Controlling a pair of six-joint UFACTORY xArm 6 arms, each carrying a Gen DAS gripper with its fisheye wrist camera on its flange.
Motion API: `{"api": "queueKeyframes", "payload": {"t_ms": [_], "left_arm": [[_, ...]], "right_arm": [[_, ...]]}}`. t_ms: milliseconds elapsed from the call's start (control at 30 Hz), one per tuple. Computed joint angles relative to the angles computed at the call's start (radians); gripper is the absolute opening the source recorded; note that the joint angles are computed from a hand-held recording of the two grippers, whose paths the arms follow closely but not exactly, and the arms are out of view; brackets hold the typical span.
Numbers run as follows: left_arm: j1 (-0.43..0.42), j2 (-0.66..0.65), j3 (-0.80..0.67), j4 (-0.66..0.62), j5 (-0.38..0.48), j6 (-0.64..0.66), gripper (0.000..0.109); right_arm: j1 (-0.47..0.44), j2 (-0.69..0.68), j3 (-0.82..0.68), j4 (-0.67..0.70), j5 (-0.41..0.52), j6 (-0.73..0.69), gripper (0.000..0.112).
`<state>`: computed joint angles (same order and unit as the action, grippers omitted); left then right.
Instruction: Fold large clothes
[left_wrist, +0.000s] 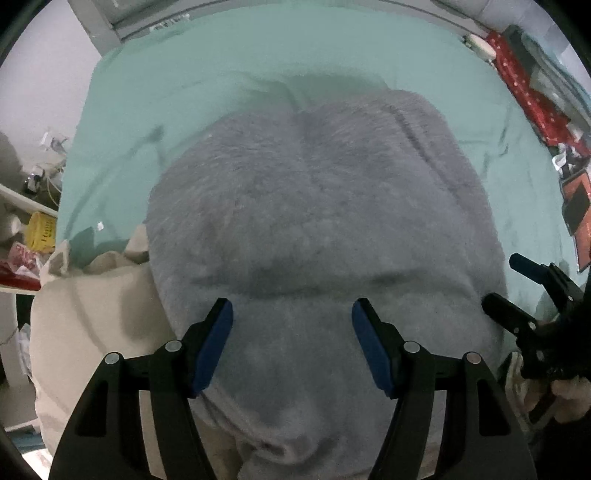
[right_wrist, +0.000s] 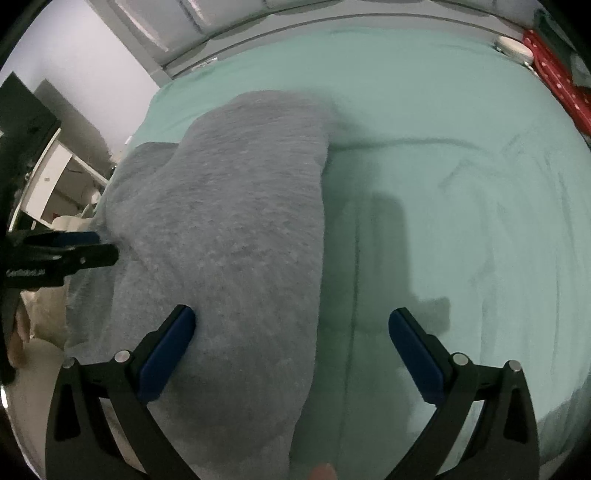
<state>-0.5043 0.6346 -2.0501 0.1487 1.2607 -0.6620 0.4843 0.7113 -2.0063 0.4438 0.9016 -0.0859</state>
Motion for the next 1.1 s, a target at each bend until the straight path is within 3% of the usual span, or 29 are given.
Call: {"api": "queueKeyframes", "payload": {"t_ms": [67,300,400,533,600,700,867,1100], "left_arm": [[-0.013,-0.042,0.047,0.006,-0.022,-0.015,0.070],[-0.080,-0.043,-0.002,0.057,-0.021,-0.075,0.071],[-0.095,-0.112,0.095,0.071,-0.091,-0.105,0.071],[-0.138,-0.137,0.117,0.121,-0.112,-0.181,0.071],[-0.149,-0.152,0.142,0.111,-0.153,-0.211,0.071],[-0.163,-0.191,0.219,0.090,-0.292,-0.251,0.071],[-0.209,-0.188,0.205,0.188,-0.352,-0.362,0.071],[-0.278,-0.112,0.005,0.347,-0.234,-0.440,0.071]], "right_arm": [[-0.005,-0.026,0.032,-0.003,-0.002,-0.003,0.102],[-0.018,-0.119,0.138,-0.041,-0.013,0.000,0.103],[-0.020,-0.157,0.182,-0.052,-0.029,0.012,0.103],[-0.039,-0.219,0.254,-0.054,-0.055,0.005,0.103],[-0.049,-0.246,0.283,-0.051,-0.068,0.000,0.103],[-0.064,-0.289,0.323,-0.052,-0.088,0.001,0.103],[-0.086,-0.344,0.360,-0.038,-0.102,-0.010,0.103],[-0.101,-0.424,0.386,-0.060,-0.132,-0.005,0.103]]}}
